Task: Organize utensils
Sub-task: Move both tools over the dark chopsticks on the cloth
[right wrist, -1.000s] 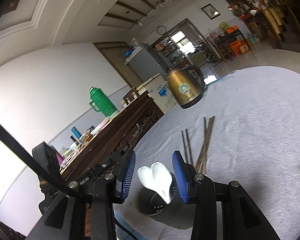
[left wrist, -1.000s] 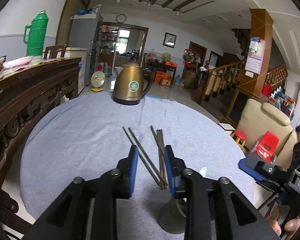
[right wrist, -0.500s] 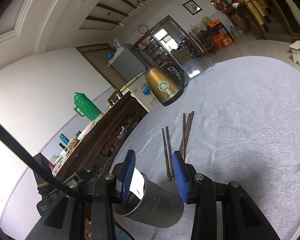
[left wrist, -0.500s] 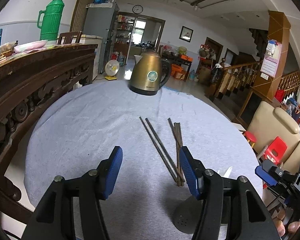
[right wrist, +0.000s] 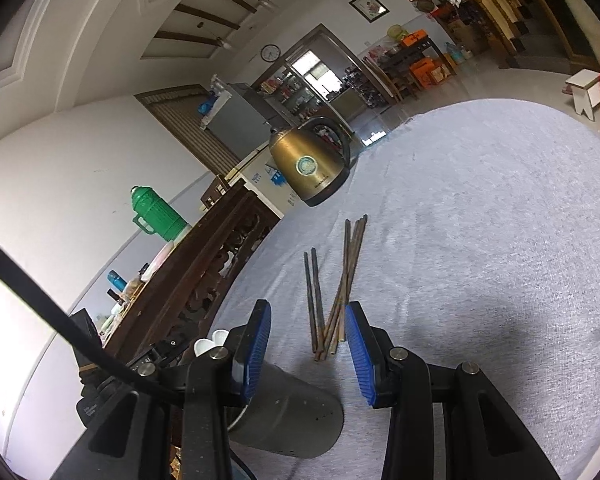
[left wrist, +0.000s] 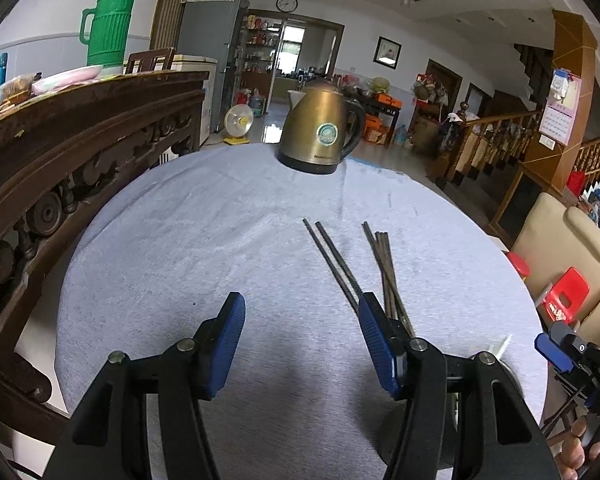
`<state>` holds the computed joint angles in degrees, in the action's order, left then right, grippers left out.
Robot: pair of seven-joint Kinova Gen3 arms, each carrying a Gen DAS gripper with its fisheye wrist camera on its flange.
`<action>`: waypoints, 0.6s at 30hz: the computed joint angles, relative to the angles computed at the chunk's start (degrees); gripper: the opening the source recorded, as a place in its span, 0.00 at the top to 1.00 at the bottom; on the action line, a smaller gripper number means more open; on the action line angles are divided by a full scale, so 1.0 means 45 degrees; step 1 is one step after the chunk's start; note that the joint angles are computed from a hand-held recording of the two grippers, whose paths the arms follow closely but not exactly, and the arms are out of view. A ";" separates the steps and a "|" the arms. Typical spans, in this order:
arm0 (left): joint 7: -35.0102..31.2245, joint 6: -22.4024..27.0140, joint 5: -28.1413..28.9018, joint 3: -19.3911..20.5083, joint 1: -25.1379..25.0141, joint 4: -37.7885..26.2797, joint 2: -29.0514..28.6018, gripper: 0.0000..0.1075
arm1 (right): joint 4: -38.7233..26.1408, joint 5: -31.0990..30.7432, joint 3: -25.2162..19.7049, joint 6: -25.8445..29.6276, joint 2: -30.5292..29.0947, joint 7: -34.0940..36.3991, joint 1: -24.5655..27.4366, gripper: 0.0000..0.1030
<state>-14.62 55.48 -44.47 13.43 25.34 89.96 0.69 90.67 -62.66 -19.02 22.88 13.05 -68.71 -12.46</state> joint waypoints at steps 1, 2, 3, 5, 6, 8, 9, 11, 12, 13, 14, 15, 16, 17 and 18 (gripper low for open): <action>-0.0115 -0.0005 0.0089 -0.0034 -0.0040 -0.0017 0.0030 0.44 | -0.0051 0.0097 0.0054 0.0041 0.0042 -0.0125 -0.0045 0.59; -0.0255 0.0015 0.0193 -0.0070 -0.0079 -0.0059 0.0078 0.44 | -0.0094 0.0248 0.0118 0.0072 0.0081 -0.0285 -0.0095 0.59; -0.0383 0.0004 0.0308 -0.0120 -0.0121 -0.0093 0.0119 0.44 | -0.0135 0.0357 0.0143 0.0089 0.0121 -0.0381 -0.0110 0.59; -0.0678 -0.0102 0.0580 -0.0241 -0.0226 -0.0152 0.0187 0.44 | -0.0216 0.0545 0.0150 0.0179 0.0208 -0.0570 -0.0098 0.59; -0.0929 -0.0129 0.0745 -0.0303 -0.0289 -0.0237 0.0264 0.44 | -0.0278 0.0661 0.0166 0.0236 0.0273 -0.0706 -0.0110 0.59; -0.1336 -0.0132 0.0966 -0.0412 -0.0357 -0.0405 0.0406 0.44 | -0.0415 0.0915 0.0185 0.0366 0.0407 -0.0999 -0.0125 0.59; -0.1578 -0.0183 0.1104 -0.0487 -0.0407 -0.0497 0.0482 0.44 | -0.0515 0.1061 0.0196 0.0415 0.0493 -0.1151 -0.0145 0.59; -0.2117 -0.0300 0.1423 -0.0648 -0.0520 -0.0708 0.0654 0.44 | -0.0657 0.1397 0.0208 0.0512 0.0626 -0.1465 -0.0183 0.59; -0.2314 -0.0320 0.1536 -0.0723 -0.0549 -0.0787 0.0725 0.44 | -0.0705 0.1518 0.0182 0.0510 0.0677 -0.1577 -0.0184 0.59; -0.2576 -0.0358 0.1719 -0.0807 -0.0609 -0.0919 0.0830 0.44 | -0.0739 0.1608 0.0143 0.0553 0.0731 -0.1656 -0.0146 0.59; -0.2795 -0.0420 0.1904 -0.0889 -0.0658 -0.1014 0.0904 0.44 | -0.0799 0.1714 0.0124 0.0609 0.0811 -0.1772 -0.0133 0.59; -0.3078 -0.0457 0.2147 -0.0977 -0.0735 -0.1163 0.1022 0.44 | -0.0856 0.1806 0.0104 0.0670 0.0899 -0.1891 -0.0114 0.59; -0.3355 -0.0426 0.2380 -0.1063 -0.0800 -0.1357 0.1172 0.44 | -0.0904 0.1907 0.0090 0.0712 0.0974 -0.2016 -0.0104 0.59; -0.3548 -0.0416 0.2554 -0.1148 -0.0830 -0.1481 0.1280 0.44 | -0.0927 0.1968 0.0057 0.0742 0.1042 -0.2105 -0.0068 0.59; -0.3810 -0.0411 0.2804 -0.1236 -0.0897 -0.1645 0.1419 0.44 | -0.0961 0.2016 0.0023 0.0771 0.1116 -0.2191 -0.0033 0.59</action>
